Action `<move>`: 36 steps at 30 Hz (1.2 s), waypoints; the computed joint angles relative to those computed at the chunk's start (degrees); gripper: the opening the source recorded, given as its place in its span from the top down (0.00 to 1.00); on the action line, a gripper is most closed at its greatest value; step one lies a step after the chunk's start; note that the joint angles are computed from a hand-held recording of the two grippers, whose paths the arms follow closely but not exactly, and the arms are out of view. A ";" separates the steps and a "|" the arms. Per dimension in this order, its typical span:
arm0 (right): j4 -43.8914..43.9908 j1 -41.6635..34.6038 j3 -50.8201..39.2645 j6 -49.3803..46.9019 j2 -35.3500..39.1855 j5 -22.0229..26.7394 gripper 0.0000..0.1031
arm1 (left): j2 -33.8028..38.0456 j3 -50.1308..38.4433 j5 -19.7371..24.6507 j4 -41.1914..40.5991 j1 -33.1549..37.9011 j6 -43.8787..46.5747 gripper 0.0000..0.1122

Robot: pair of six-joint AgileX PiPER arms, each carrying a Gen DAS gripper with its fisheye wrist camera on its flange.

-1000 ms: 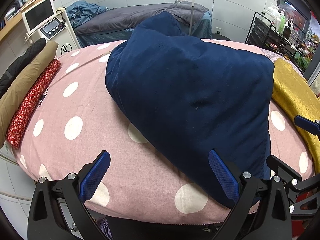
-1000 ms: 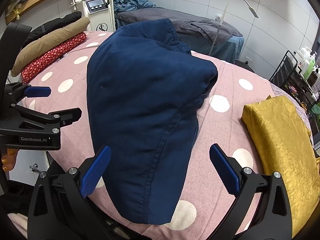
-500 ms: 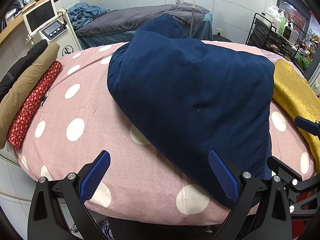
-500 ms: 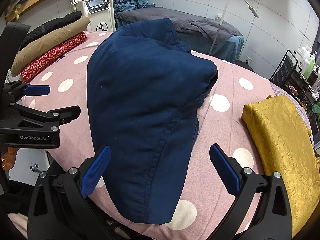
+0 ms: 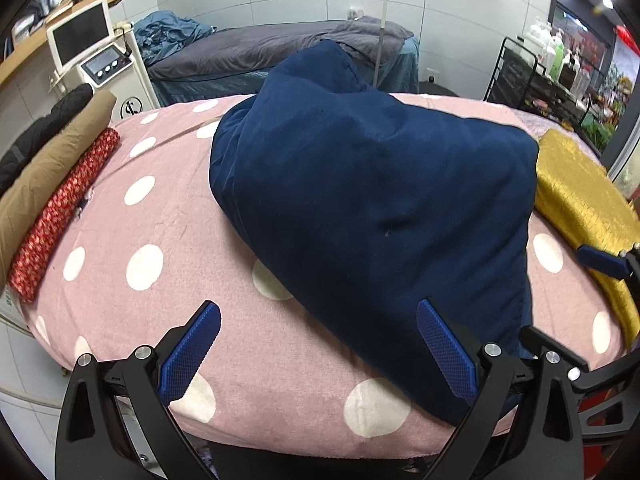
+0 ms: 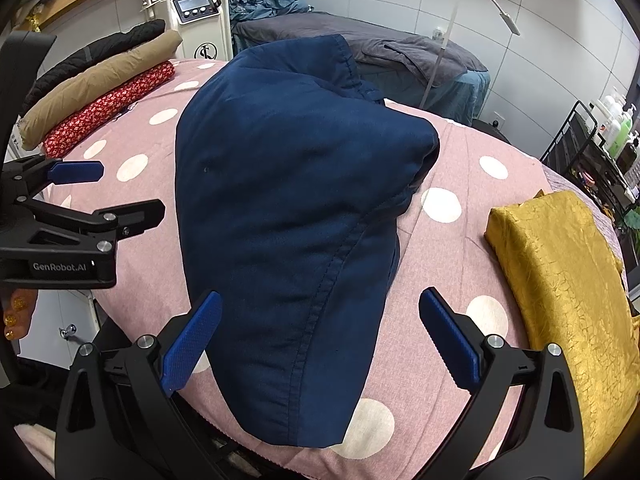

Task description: Fold large clothes

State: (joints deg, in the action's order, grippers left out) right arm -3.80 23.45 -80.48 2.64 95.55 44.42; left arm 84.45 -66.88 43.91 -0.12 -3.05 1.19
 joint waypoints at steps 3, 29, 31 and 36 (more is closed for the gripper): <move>-0.05 0.03 -0.03 0.06 0.01 0.02 0.06 | 0.61 -0.88 1.26 -3.31 1.30 1.65 0.20; 1.48 -1.10 -0.05 -1.03 0.53 0.13 0.06 | 0.49 -0.31 0.92 0.55 -0.40 -0.18 0.22; 1.44 -1.25 0.17 -1.09 0.62 -0.14 0.06 | 0.52 -0.11 0.70 0.66 -0.45 -0.23 0.22; 1.98 -1.58 0.27 -1.39 0.95 -0.26 0.06 | 0.70 0.25 0.28 0.57 -0.30 0.25 0.21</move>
State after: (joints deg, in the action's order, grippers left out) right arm -1.82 21.88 -80.21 1.25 96.49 44.16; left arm 85.15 -66.63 44.19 0.45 -3.35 1.45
